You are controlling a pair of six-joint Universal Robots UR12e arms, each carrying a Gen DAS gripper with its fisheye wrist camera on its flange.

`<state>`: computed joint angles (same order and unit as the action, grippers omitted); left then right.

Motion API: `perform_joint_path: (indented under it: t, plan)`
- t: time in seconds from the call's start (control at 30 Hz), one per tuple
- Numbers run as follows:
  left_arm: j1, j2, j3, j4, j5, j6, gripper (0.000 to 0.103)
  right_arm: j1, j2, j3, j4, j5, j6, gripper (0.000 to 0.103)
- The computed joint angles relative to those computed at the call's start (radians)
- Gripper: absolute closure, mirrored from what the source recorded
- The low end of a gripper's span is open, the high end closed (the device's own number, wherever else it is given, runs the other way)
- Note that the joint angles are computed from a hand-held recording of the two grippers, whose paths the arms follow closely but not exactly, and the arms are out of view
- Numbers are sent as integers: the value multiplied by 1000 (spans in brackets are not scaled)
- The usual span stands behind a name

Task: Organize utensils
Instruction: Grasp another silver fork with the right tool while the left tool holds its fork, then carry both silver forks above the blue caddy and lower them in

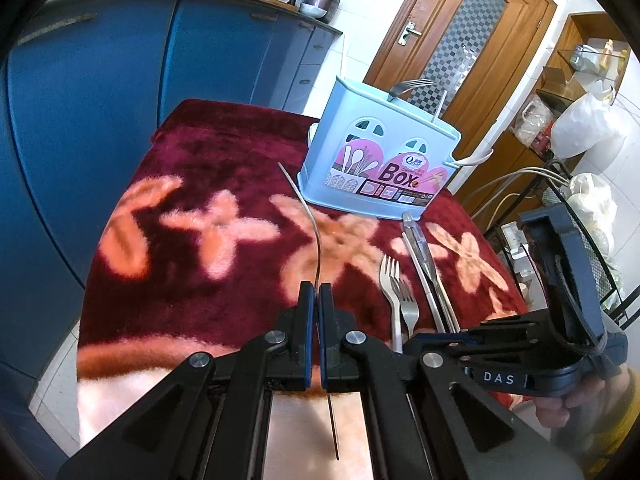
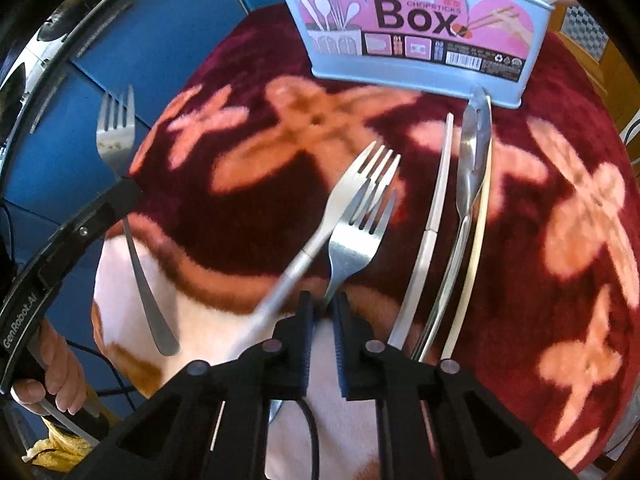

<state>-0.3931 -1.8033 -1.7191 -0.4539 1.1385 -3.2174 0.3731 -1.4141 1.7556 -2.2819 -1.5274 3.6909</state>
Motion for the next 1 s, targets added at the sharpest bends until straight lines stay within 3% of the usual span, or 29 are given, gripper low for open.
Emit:
perform_joint_path:
  t: [0.2,0.37,0.5,0.7,1.0]
  plan:
    - [0,1,3,-9,-1,10,103,-10,43,-55,66,17,-17,90]
    - [-1,0,6,-8,-5,14,103,-15,43,-47,35,25,-20,92]
    - [0,-2,8,4,-17,16,103,-17,-16,37,-105,12,-13,100]
    - [-1,-2,10,51,-30,3,103,-22,-79,134,-324,-13,20,100]
    - [-16,-26,54,128,-26,-16,103,-12,-109,200,-646,-182,27,100]
